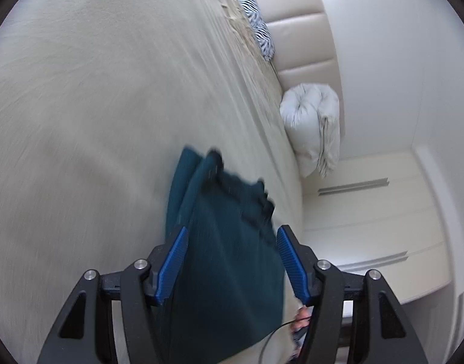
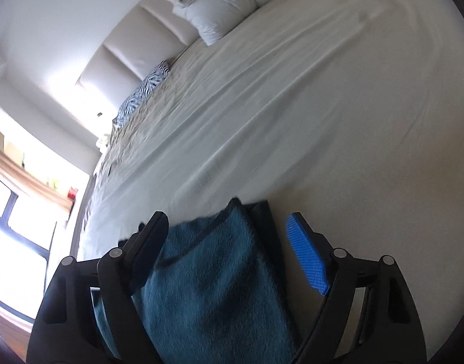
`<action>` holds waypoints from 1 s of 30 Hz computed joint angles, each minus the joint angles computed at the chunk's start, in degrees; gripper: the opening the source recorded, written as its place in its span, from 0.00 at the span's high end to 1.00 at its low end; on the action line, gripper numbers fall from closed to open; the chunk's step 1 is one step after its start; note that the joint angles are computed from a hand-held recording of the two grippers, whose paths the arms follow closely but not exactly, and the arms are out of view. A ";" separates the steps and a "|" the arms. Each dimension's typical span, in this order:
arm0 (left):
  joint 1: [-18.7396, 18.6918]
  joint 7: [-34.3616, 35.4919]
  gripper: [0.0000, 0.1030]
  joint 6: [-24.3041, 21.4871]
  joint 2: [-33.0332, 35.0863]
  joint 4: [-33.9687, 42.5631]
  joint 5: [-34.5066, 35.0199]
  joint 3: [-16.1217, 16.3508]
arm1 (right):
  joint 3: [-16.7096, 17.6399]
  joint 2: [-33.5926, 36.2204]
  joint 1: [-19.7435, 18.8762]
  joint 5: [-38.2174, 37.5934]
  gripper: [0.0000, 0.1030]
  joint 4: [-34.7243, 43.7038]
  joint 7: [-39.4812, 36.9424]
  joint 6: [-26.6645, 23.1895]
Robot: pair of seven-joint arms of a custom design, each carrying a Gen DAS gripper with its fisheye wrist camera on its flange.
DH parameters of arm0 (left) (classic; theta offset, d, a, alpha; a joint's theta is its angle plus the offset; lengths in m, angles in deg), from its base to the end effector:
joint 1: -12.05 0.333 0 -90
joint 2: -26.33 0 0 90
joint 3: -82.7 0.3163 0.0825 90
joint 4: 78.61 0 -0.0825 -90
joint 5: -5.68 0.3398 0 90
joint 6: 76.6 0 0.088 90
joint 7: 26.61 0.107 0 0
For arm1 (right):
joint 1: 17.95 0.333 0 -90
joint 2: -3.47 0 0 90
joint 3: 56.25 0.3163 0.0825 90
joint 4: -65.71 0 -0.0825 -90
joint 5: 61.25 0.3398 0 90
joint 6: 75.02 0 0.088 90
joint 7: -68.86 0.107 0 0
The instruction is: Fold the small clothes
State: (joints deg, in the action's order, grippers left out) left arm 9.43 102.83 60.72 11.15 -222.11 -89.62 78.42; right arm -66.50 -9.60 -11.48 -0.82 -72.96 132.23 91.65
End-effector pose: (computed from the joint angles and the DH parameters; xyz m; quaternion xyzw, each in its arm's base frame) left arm 0.4195 -0.0594 0.4282 0.7182 -0.4407 0.4973 0.2062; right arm 0.4479 -0.0865 0.4772 -0.4370 0.7972 -0.1065 0.4028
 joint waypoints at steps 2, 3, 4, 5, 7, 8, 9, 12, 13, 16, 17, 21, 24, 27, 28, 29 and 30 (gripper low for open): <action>-0.45 0.42 0.39 1.81 -2.70 -2.13 1.40 -0.91 | 2.65 -2.64 -1.56 -7.58 0.23 -3.32 3.49 1.08; -0.84 0.81 0.39 3.32 -4.30 -3.46 1.48 -1.48 | 3.81 -3.97 -2.08 -11.25 0.25 -5.01 5.46 1.68; -1.25 1.11 0.40 4.37 -5.60 -4.55 1.58 -1.83 | 5.22 -5.30 -3.13 -15.46 0.26 -6.66 7.63 1.87; -1.74 1.47 0.41 5.63 -7.18 -5.85 2.08 -2.35 | 6.31 -6.27 -3.78 -18.48 0.29 -7.85 9.51 2.10; -2.69 1.37 0.44 8.28 -9.22 -7.54 3.42 -3.31 | 9.03 -8.65 -6.05 -25.42 0.34 -10.84 13.28 2.24; -3.20 1.00 0.45 9.82 -9.92 -8.26 4.35 -3.84 | 9.65 -9.68 -6.39 -27.49 0.37 -12.13 14.39 2.42; -3.74 0.69 0.49 11.18 -10.21 -8.63 5.09 -4.20 | 9.99 -10.35 -6.62 -29.25 0.38 -13.00 15.36 2.38; -5.73 -0.47 0.51 13.12 -10.91 -10.11 7.05 -4.40 | 12.14 -13.98 -8.69 -34.80 0.38 -17.27 19.10 2.46; -6.33 -0.65 0.52 13.64 -11.13 -10.46 7.50 -4.45 | 12.79 -14.85 -9.35 -36.40 0.38 -18.40 20.19 2.55; -8.21 -1.07 0.54 16.79 -12.46 -12.05 8.61 -5.41 | 11.47 -18.00 -8.47 -38.18 0.38 -21.73 21.99 2.64; -8.81 -1.23 0.55 17.76 -12.68 -12.43 8.99 -5.64 | 10.50 -18.35 -7.87 -38.47 0.40 -22.49 22.30 2.89; -10.79 -1.69 0.64 20.76 -13.19 -13.27 9.42 -5.78 | 7.54 -20.08 -6.88 -40.85 0.57 -24.47 23.86 2.07; -11.91 -2.26 0.67 22.70 -13.69 -13.85 9.87 -5.80 | 6.03 -21.32 -6.33 -43.22 0.62 -25.83 24.76 2.14; -13.15 -2.61 0.68 24.73 -14.17 -14.41 10.60 -6.20 | 4.58 -21.88 -5.89 -45.19 0.62 -26.67 26.20 2.29; -13.57 -2.74 0.73 25.23 -13.98 -14.33 10.93 -6.19 | 3.93 -21.78 -5.62 -45.60 0.62 -26.73 26.53 2.08; -13.96 -3.08 0.74 25.76 -13.77 -14.27 11.48 -6.26 | 3.40 -21.91 -5.36 -46.00 0.62 -26.77 26.70 1.66; -14.41 -3.17 0.75 26.16 -13.60 -14.24 11.85 -6.16 | 3.17 -21.74 -5.35 -46.53 0.62 -26.88 26.85 1.15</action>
State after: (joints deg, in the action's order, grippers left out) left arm -4.98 99.65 86.88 -2.45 -236.35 -77.77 72.26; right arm -63.34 -31.34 -16.82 -47.35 -99.84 159.09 92.80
